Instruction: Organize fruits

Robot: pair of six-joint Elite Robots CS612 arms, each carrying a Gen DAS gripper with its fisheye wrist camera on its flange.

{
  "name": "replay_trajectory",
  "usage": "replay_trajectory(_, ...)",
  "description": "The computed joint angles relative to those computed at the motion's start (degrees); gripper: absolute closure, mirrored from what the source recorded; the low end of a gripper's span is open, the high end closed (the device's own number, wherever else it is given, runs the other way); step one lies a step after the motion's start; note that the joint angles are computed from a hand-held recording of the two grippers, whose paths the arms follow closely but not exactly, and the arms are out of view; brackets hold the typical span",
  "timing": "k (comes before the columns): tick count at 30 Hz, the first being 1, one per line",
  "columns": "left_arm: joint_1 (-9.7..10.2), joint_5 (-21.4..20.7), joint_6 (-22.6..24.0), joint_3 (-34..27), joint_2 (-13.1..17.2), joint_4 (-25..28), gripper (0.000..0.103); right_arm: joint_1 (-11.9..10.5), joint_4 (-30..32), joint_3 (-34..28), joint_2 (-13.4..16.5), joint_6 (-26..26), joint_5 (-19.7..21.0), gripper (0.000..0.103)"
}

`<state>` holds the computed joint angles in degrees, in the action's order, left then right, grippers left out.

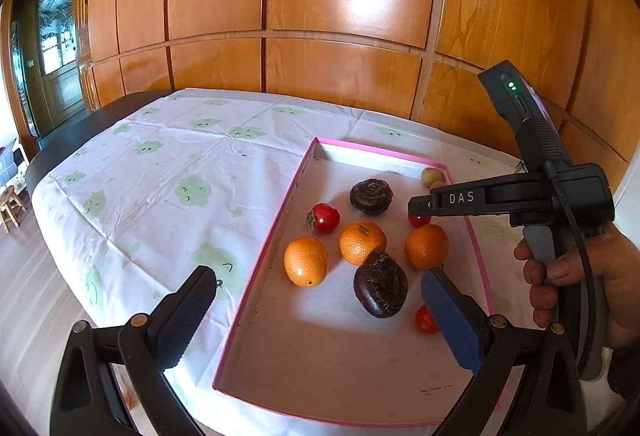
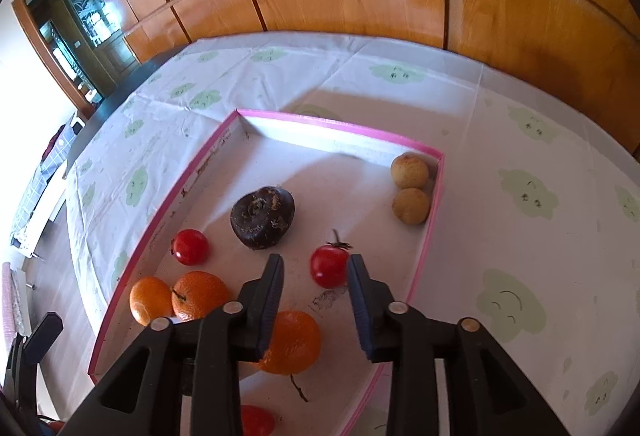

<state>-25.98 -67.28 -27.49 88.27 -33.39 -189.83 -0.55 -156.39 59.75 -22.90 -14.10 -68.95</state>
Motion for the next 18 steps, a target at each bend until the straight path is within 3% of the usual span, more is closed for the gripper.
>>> replay_trajectory(5, -0.24, 0.24, 0.24, 0.07, -0.09, 0.18, 0.0, -0.09, -4.2, 2.31, -0.99, 1.11, -0.76, 0.062)
replay_trajectory(9, -0.37, 0.24, 0.24, 0.34, -0.26, -0.15, 0.0, -0.23, -6.8, 3.96, -1.58, 2.12, -1.26, 0.047)
replay_trajectory(18, -0.49, 0.03, -0.13, 0.72, -0.52, -0.1, 0.0, -0.77, -13.37, 8.62, -3.26, 4.01, -2.87, 0.04)
